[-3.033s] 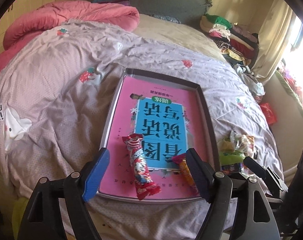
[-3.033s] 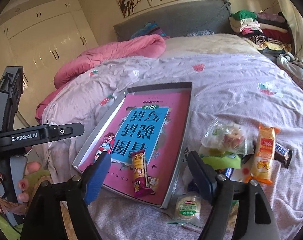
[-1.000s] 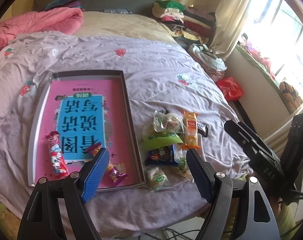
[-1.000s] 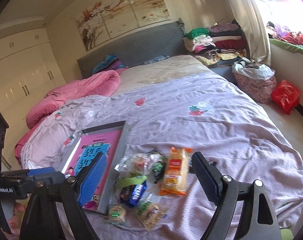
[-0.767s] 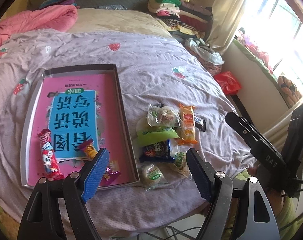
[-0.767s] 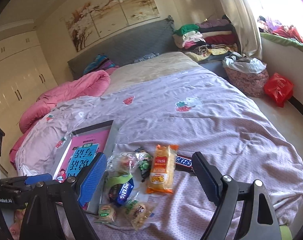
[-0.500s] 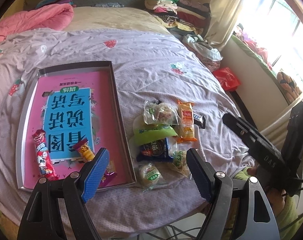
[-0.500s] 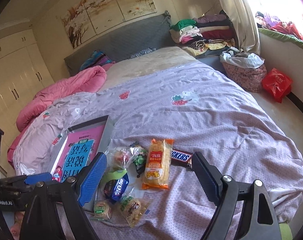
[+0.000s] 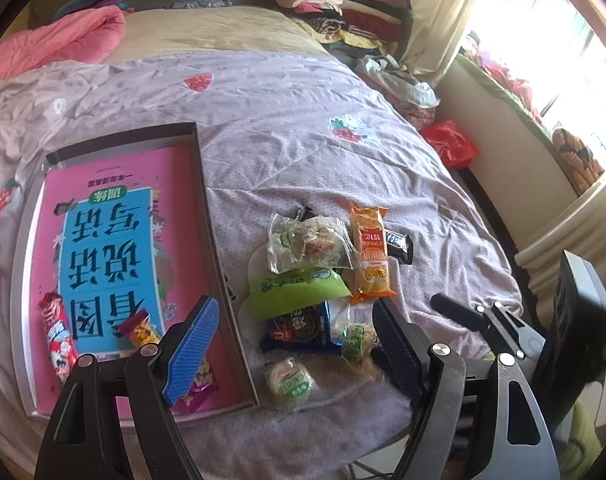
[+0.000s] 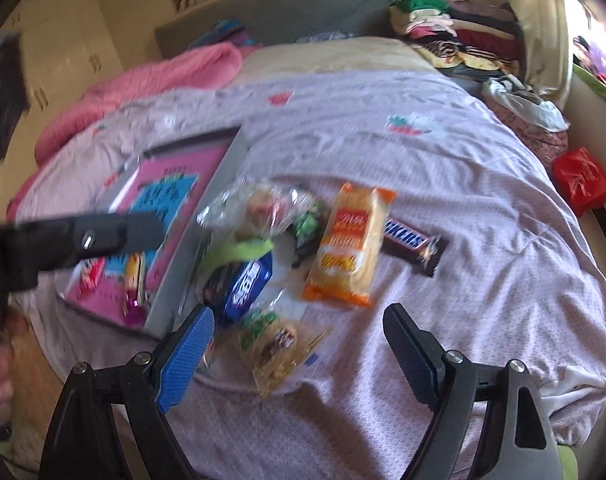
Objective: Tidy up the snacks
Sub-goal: 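Move both open tools back over the snack pile, then grasp the clear pastry bag with the left tool while the right tool grasps the rice cracker bag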
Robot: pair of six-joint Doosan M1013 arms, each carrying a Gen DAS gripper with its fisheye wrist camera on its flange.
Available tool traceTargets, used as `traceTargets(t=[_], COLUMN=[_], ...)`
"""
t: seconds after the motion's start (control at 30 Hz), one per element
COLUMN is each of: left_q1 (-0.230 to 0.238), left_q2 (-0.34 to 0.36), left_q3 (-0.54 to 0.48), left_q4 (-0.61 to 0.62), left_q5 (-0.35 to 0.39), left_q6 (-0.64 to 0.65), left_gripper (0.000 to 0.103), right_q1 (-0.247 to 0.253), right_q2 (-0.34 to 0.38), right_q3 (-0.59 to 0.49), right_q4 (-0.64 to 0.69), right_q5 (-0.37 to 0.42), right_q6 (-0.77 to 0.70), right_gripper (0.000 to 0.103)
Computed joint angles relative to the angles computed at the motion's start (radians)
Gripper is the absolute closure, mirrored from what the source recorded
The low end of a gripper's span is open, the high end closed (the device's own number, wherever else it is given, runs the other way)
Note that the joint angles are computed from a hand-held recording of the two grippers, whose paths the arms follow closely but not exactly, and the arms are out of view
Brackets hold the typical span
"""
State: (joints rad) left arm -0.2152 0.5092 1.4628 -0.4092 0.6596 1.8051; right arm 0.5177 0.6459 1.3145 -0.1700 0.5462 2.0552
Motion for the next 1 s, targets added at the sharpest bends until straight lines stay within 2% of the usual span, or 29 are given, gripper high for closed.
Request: traceTargets(t=[0.13, 0.37, 0.53, 0.8, 1.0], left_q1=[-0.005, -0.014, -0.021, -0.032, -0.033], left_q2=[0.025, 0.077, 0.119, 0.16, 0.18], left_q3=[-0.032, -0.104, -0.162, -0.213, -0.232], left_q4=[-0.002, 0.009, 0.023, 0.071, 0.073], left_q5=[0.023, 0.057, 0.093, 0.126, 0.154], left_q6=[0.006, -0.02, -0.057, -0.112, -0.125], left_gripper=[0.023, 0.023, 0.023, 0.023, 0.024], right_q1=[0.003, -0.004, -0.007, -0.005, 0.003], right_q2=[0.017, 0.024, 0.043, 0.071, 0.08], right_q3=[-0.019, -0.023, -0.044, -0.075, -0.087], right_q4=[0.014, 0.065, 0.095, 0.092, 0.084], right_q5=[0.041, 0.054, 0.093, 0.143, 0.149], right_q6=[-0.03, -0.063, -0.097, -0.123, -0.154], right_gripper=[0.017, 0.017, 0.017, 0.017, 0.025])
